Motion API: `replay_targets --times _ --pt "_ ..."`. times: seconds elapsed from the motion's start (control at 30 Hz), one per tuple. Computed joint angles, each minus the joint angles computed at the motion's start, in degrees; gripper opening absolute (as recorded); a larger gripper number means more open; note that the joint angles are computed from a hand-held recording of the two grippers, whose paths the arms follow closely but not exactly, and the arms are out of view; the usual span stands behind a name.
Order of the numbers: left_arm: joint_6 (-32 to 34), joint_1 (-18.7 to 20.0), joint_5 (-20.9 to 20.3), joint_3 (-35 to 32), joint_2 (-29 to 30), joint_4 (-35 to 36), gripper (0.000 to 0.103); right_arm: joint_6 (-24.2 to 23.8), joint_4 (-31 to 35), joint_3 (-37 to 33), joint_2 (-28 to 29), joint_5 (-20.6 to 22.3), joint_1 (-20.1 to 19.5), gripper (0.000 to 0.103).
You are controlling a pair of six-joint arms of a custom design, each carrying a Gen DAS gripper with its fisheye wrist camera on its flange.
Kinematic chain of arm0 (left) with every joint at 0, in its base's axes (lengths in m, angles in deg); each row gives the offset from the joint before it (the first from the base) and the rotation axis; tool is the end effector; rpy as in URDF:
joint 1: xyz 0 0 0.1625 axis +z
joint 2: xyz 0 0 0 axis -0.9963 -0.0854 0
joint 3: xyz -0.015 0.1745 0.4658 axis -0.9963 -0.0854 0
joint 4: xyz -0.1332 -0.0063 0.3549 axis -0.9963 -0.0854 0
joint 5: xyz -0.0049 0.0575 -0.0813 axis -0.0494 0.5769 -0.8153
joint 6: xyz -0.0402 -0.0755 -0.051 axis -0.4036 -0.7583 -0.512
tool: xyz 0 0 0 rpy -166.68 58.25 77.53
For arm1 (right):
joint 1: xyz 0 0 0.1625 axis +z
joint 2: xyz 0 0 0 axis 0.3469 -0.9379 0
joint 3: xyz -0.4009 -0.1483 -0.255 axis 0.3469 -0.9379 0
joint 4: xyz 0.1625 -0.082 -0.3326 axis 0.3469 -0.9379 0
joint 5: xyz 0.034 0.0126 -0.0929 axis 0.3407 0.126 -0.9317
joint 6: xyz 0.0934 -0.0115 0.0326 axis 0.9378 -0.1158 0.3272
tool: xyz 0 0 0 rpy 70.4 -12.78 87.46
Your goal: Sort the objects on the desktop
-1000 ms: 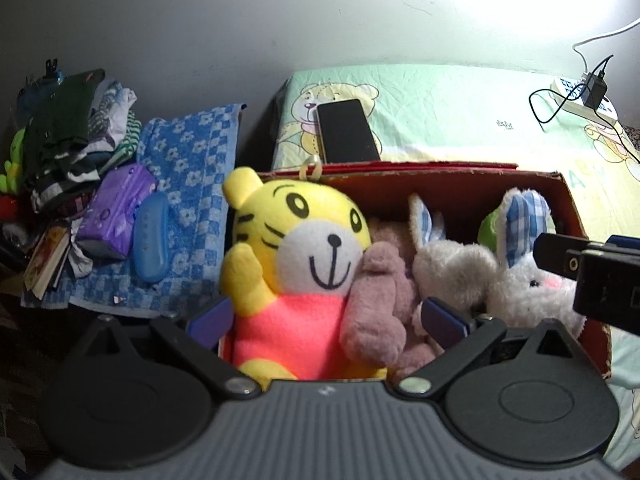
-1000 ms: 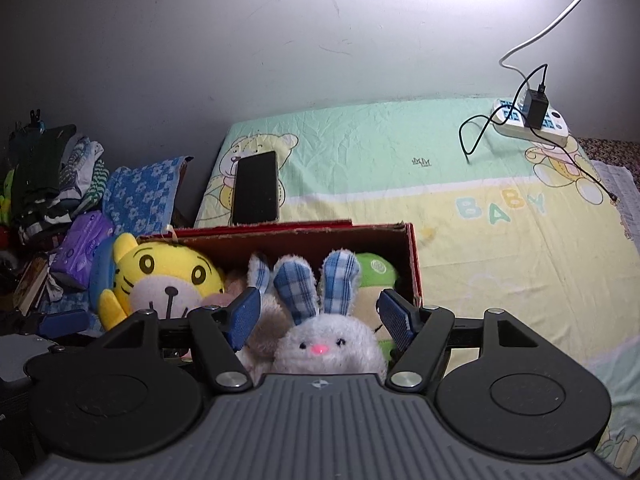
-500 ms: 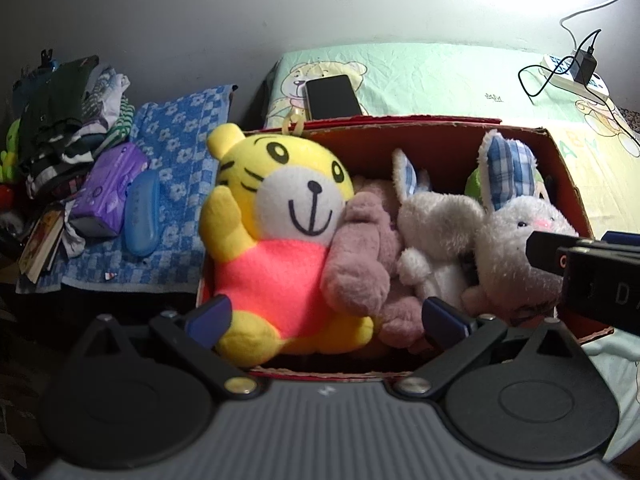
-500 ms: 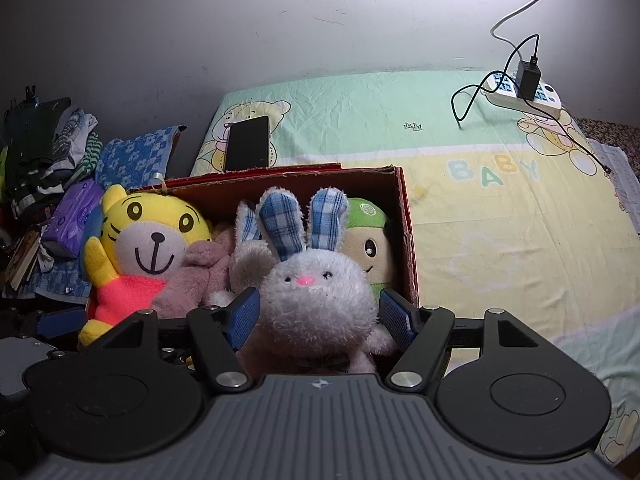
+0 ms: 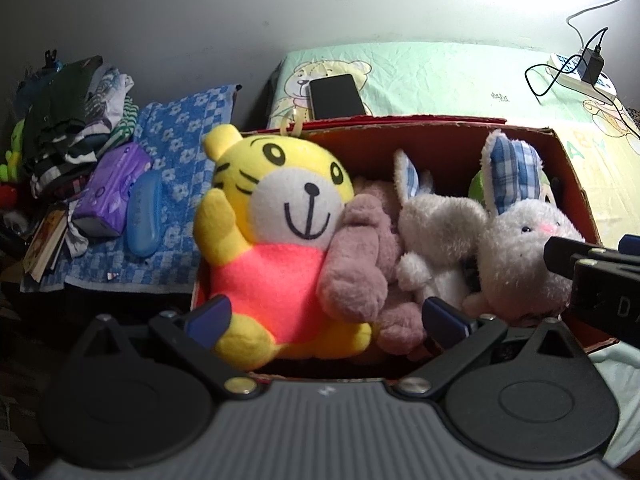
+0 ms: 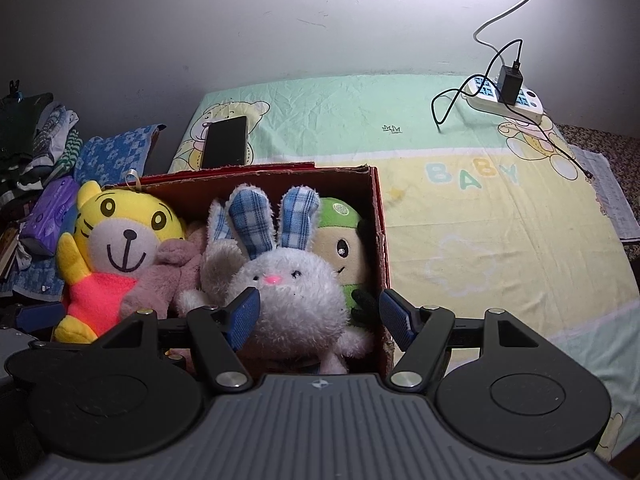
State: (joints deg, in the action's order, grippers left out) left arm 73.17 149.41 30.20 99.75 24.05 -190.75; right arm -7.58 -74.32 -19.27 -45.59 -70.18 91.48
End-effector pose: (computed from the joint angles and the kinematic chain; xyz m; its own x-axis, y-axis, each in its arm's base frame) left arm -0.1291 -0.7707 0.2846 -0.6007 -0.0353 -0.7987 0.3568 0.8821 -0.3074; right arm 0.3747 -0.7668 0.0197 -0.7619 -0.0130 0.6476 -0.3772 0.8216 -0.4274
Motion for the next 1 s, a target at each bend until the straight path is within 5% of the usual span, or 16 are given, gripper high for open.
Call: replay_targets --times 0.23,1.0 --pt "-4.1 -0.4 -2.3 -1.1 -1.2 4.9 0.102 0.5 0.4 0.4 -0.4 0.3 0.0 0.070" --pt "-1.6 1.1 -6.4 0.6 -1.8 -1.4 0.098 0.3 3.8 -3.0 1.3 1.3 0.6 0.076"
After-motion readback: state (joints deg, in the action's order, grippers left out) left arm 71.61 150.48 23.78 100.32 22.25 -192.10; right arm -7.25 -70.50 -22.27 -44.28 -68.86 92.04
